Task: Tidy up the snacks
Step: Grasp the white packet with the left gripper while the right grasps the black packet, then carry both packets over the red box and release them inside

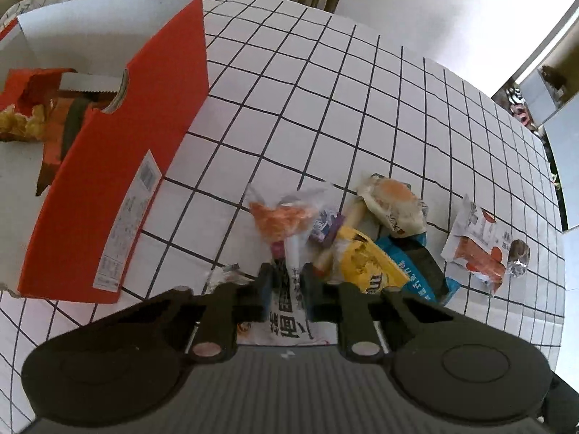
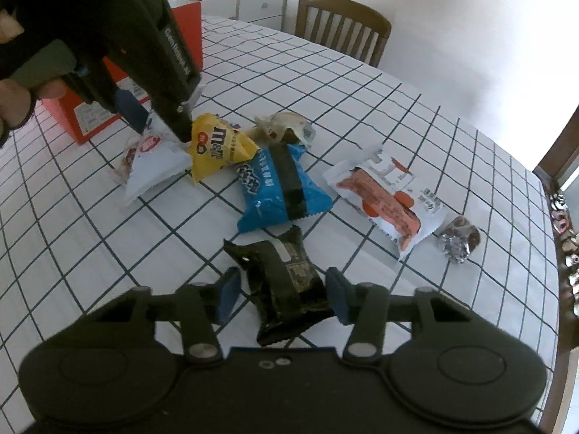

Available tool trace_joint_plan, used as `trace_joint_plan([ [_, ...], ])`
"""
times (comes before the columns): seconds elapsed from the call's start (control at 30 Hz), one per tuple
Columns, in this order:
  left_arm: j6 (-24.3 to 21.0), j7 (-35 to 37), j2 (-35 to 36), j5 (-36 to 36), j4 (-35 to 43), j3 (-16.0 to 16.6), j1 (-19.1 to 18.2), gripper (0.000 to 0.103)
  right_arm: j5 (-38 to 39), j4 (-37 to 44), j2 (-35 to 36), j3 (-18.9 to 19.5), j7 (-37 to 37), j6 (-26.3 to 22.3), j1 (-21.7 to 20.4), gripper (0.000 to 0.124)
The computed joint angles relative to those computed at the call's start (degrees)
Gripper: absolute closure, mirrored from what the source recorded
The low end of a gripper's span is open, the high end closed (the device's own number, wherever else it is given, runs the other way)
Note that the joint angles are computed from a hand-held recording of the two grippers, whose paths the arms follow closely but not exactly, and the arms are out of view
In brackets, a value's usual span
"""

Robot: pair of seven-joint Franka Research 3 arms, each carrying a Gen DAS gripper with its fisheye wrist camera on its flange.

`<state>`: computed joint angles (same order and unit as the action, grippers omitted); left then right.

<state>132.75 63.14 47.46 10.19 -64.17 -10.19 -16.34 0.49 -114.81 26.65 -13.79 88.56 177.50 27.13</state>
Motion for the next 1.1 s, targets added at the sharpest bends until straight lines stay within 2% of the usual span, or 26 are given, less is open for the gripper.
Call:
trace_joint_plan([
  [0.13,2.65,1.19,-1.98,0.36,-3.54,-0.28,0.62,0.089,-0.10,-0.75,-0.04,-3.09,2.47,1.04,2.99,0.089],
  [0.23,3.77,1.99,-3.66,-0.78,-6.29,-1.03,1.73,0.090,0.05,-1.22,-0.16,-6.67,6.19,0.59,6.48,0.091],
  [0.33,5.66,3.13,-5.94,-1.97,-9.96,-1.86,3.02,0.091,0.33,-3.03,-1.67,-8.05,9.78,1.04,8.04,0.091],
  [0.47,7.85,5.29,-9.57,-4.47,-15.15,-3.39,5.03,0.091,-0.99,-6.05,-4.11,-11.87,14.69,2.16,12.35,0.092],
  [0.83,12.95,16.11,-20.28,-13.87,-28.96,-7.52,10.64,0.091,-10.53,-11.00,-9.72,-31.80,31.74,2.37,33.83,0.092],
  [0.97,13.97,20.17,-23.59,-16.96,-32.24,-7.67,11.77,0.091,-15.62,-11.12,-10.50,-38.95,38.07,2.01,41.44,0.092],
  [1.1,14.11,24.77,-26.25,-20.64,-34.22,-7.89,13.20,0.091,-19.76,-10.39,-11.15,-42.90,43.20,1.07,45.93,0.092],
])
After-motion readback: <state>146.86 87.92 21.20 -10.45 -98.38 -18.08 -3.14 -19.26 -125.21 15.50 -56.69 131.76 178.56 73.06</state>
